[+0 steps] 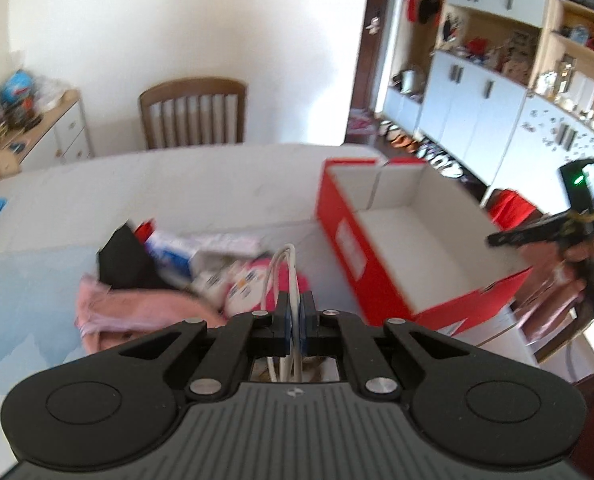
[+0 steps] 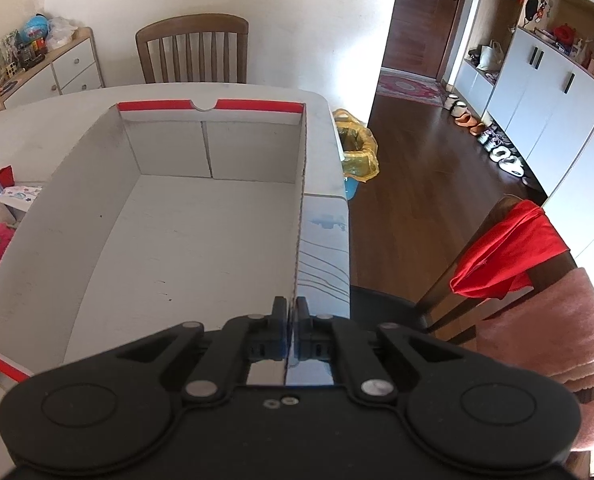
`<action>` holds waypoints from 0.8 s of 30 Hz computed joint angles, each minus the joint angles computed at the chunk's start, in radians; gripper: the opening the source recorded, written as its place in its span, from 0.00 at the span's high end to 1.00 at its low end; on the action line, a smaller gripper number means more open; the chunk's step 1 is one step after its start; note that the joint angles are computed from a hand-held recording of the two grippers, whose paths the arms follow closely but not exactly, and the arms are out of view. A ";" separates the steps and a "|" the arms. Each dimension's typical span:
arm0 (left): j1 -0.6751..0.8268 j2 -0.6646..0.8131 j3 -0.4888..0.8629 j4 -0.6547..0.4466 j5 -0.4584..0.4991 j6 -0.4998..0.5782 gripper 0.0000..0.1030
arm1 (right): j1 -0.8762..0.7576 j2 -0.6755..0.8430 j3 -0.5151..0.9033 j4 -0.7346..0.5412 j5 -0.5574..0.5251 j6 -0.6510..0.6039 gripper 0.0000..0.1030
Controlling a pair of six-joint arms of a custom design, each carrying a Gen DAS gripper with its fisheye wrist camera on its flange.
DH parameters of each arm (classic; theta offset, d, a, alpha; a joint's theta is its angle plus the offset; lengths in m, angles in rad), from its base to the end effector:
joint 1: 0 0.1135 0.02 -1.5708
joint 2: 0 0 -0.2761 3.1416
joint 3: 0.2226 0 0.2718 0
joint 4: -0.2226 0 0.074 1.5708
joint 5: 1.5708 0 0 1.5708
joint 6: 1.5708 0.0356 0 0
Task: Organize objects
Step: 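Carry the white cable with the left gripper into the red shoebox and release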
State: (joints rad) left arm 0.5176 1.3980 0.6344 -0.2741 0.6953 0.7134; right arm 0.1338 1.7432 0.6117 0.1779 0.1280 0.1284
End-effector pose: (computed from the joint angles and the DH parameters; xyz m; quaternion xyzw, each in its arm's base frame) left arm 0.2346 0.1073 0.1582 0.1780 0.8939 -0.1254 0.3920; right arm 0.2956 0.0352 0.0820 0.0169 0.9509 -0.0208 0.3085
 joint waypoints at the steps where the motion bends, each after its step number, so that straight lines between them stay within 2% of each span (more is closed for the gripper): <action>1: -0.018 -0.010 0.007 -0.010 0.007 -0.012 0.97 | -0.001 -0.001 0.001 0.000 -0.003 0.000 0.98; 10: -0.241 0.026 0.133 -0.064 0.033 -0.080 0.97 | -0.006 -0.004 -0.006 0.005 -0.014 0.001 0.98; 24: -0.625 0.330 0.269 0.200 -0.142 -0.218 0.97 | 0.017 0.007 0.019 -0.028 0.024 0.011 0.98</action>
